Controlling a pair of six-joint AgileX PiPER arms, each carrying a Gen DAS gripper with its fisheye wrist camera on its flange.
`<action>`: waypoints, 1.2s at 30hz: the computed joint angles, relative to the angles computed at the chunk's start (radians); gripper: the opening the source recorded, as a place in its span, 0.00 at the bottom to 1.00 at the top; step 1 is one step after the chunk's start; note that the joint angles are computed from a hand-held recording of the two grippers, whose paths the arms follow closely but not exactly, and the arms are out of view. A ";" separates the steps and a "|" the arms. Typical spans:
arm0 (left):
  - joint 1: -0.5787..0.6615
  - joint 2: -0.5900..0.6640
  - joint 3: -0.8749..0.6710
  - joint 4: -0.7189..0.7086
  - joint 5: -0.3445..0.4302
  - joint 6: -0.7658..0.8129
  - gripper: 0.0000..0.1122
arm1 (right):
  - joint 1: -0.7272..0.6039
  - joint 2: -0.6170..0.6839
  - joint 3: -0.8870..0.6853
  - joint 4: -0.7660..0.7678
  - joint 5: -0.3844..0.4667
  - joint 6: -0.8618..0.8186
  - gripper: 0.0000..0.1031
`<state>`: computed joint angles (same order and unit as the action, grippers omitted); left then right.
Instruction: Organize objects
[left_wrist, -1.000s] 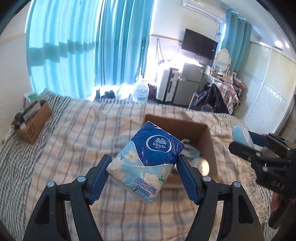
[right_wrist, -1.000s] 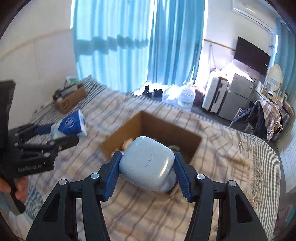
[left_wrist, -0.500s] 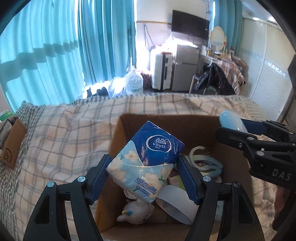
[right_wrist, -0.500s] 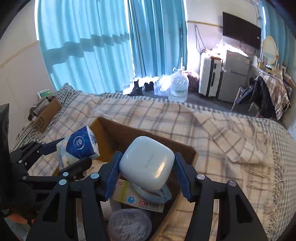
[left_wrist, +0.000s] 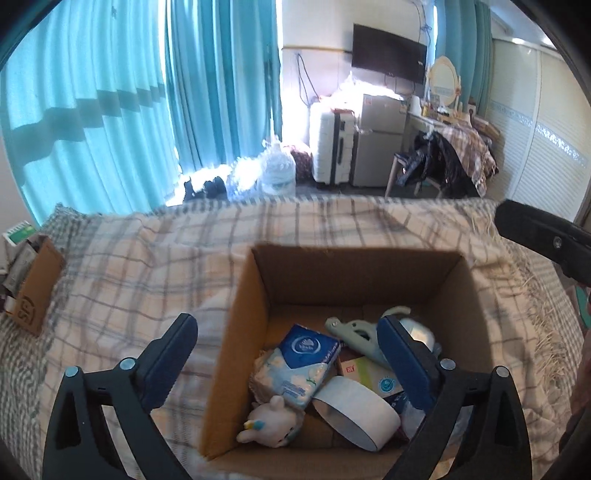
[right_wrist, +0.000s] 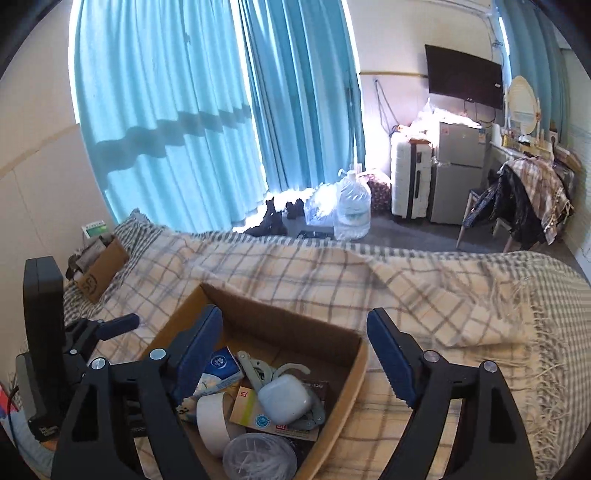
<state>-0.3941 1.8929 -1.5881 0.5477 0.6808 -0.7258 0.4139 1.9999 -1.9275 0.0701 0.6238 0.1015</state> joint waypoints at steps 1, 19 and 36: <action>-0.006 -0.018 -0.005 0.014 0.020 -0.007 0.91 | 0.005 -0.028 0.004 -0.025 0.016 0.024 0.80; -0.164 -0.543 0.235 0.208 0.145 -0.132 0.92 | 0.151 -0.702 0.608 -0.610 -0.024 0.553 0.99; -0.189 -0.687 0.748 0.541 -0.081 -0.586 0.92 | 0.533 -0.557 0.790 -1.127 0.159 1.279 0.99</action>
<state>-0.5830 1.2057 -0.8405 1.0891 0.5996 -1.3122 0.9469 1.4426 -1.1379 -1.0569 0.7823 1.3805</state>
